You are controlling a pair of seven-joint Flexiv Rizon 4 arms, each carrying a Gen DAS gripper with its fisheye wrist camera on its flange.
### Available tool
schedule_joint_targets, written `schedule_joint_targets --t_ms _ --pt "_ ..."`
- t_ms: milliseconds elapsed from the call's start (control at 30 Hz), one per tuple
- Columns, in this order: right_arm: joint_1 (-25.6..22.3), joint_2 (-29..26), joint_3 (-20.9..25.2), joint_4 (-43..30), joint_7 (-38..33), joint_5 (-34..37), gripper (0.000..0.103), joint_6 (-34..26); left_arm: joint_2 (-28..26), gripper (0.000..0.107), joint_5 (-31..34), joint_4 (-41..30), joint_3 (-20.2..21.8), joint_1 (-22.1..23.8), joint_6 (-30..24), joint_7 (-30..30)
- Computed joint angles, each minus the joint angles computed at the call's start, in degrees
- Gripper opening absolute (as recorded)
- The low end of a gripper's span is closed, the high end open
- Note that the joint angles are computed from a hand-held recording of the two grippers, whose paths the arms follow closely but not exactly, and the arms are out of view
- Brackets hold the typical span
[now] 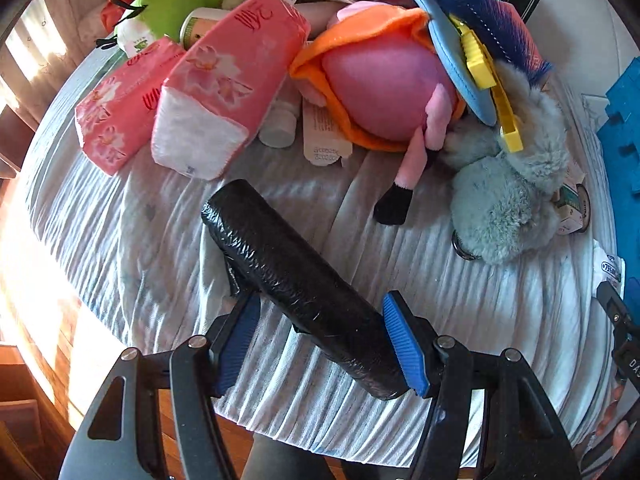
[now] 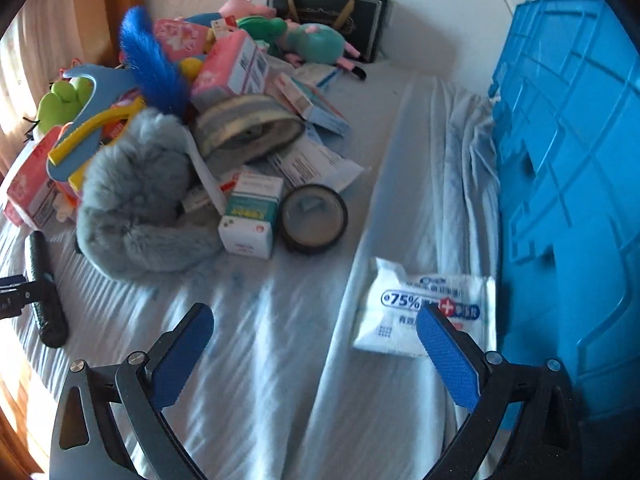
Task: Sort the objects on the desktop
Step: 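Grasp the black wrapped roll with the left gripper while the right reaches for the alcohol wipes pack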
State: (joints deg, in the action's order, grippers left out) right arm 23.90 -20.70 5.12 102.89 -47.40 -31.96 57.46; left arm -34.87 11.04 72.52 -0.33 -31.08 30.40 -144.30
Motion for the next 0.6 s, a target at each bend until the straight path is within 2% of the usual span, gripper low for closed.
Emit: schedule_joint_targets --t_ms 67,133,233,367,467,600 --pt "0.9 0.2 -1.7 1.5 4.3 -2.5 0.103 -0.6 -0.9 0.059 0.6 -1.2 0.1 -0.1 -0.8 1.1" --pt "0.8 0.2 -2.7 2.8 8.9 -3.9 0.103 0.5 -1.7 0.046 2.5 -2.8 0.5 -0.6 -1.7 3.1" --pt "0.6 1.0 -4.5 5.0 18.2 -7.5 0.101 2.3 -3.3 0.039 5.1 -5.8 1.2 -1.3 -3.5 7.0" --pt "-0.1 1.2 -5.8 6.2 28.9 -11.6 0.098 2.0 -4.5 0.035 6.6 -7.8 1.9 -1.4 -4.4 10.3" --pt "-0.7 0.1 -5.2 5.1 32.1 -12.2 0.098 0.9 -4.3 0.035 6.2 -7.1 1.7 -0.7 -3.1 12.6" --pt "0.4 -1.2 -6.0 3.4 37.8 -15.3 0.097 -4.2 -4.1 0.034 5.2 -5.9 1.5 0.2 -1.8 14.6"
